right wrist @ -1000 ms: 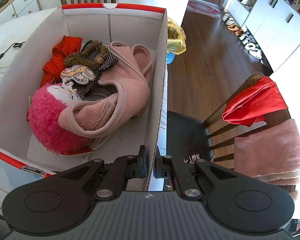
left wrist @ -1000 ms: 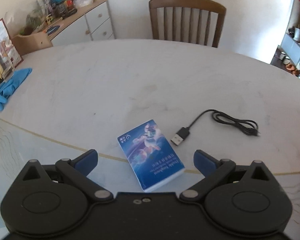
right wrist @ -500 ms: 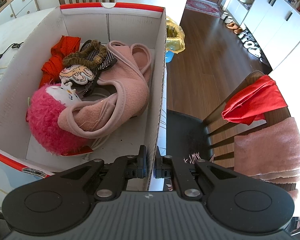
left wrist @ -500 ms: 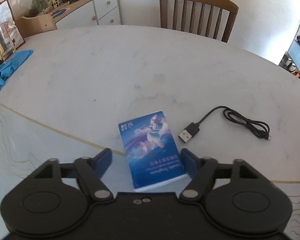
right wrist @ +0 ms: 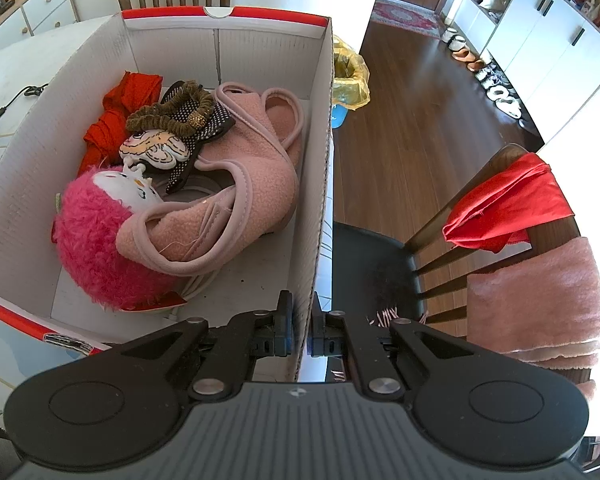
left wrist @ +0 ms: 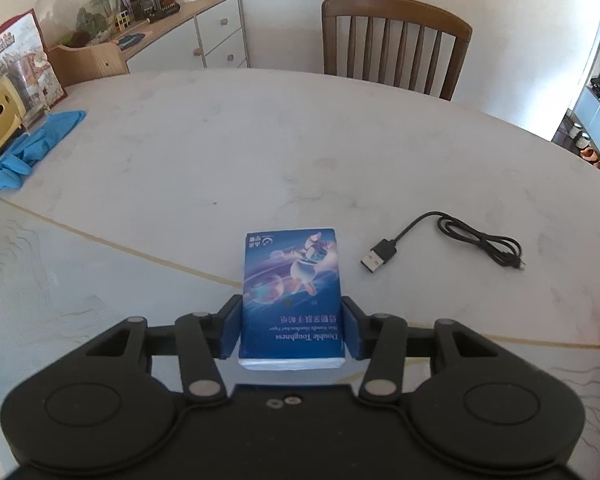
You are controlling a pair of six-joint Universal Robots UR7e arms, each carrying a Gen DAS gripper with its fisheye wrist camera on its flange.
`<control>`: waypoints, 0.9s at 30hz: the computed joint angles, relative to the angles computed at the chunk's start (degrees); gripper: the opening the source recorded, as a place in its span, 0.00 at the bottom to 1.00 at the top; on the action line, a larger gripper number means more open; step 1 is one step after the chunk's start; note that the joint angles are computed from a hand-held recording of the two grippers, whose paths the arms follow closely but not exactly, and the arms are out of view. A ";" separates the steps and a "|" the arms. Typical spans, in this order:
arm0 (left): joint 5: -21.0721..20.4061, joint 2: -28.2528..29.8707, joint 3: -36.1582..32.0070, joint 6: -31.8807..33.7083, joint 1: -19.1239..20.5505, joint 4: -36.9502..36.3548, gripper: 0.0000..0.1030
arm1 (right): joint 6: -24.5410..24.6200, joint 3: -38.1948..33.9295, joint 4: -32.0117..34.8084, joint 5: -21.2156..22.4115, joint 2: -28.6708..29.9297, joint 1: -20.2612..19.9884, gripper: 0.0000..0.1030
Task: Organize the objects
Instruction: 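Carry the blue printed box with the left gripper into the shoebox and release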
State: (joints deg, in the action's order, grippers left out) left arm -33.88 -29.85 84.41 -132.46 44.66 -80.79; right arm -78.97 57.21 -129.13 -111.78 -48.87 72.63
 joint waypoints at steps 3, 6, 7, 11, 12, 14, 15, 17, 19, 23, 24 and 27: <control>0.46 -0.26 0.39 -0.62 -1.40 -0.11 0.46 | -0.02 0.05 -0.03 0.02 -0.01 0.00 0.06; 1.03 0.02 0.13 -1.99 -2.99 0.37 0.46 | -0.08 0.13 0.05 0.25 -0.10 -0.05 0.06; 1.22 0.07 0.08 -2.19 -3.52 0.10 0.46 | -0.15 0.19 0.04 0.36 -0.14 -0.09 0.06; 2.29 0.88 -0.65 -0.89 -5.21 -1.36 0.46 | -0.48 0.25 0.25 0.80 -0.28 -0.22 0.06; 2.64 0.93 -0.78 0.11 -5.47 -2.03 0.46 | -0.51 0.16 0.41 0.93 -0.31 -0.27 0.06; 2.73 1.61 -2.07 1.96 -5.97 -2.51 0.46 | -0.74 0.17 0.50 1.20 -0.39 -0.35 0.06; 2.98 1.87 -2.42 3.28 -6.22 -3.39 0.46 | -0.83 0.17 0.53 1.26 -0.40 -0.36 0.06; 4.14 2.39 -2.82 6.47 -6.79 -6.18 0.46 | -1.00 0.13 0.65 1.42 -0.43 -0.40 0.06; 4.98 3.08 -3.71 9.36 -7.26 -8.01 0.46 | -1.10 0.15 0.73 1.58 -0.48 -0.45 0.06; 6.61 4.64 -5.80 17.32 -7.91 -12.81 0.47 | -0.73 -0.16 1.17 2.08 -0.40 -0.58 0.06; 6.81 5.25 -6.83 19.35 -7.98 -13.43 0.47 | -0.76 -0.16 1.23 2.21 -0.43 -0.63 0.06; 7.28 7.14 -9.17 27.65 -8.06 -18.43 0.47 | -0.70 -0.48 1.64 2.72 -0.38 -0.71 0.05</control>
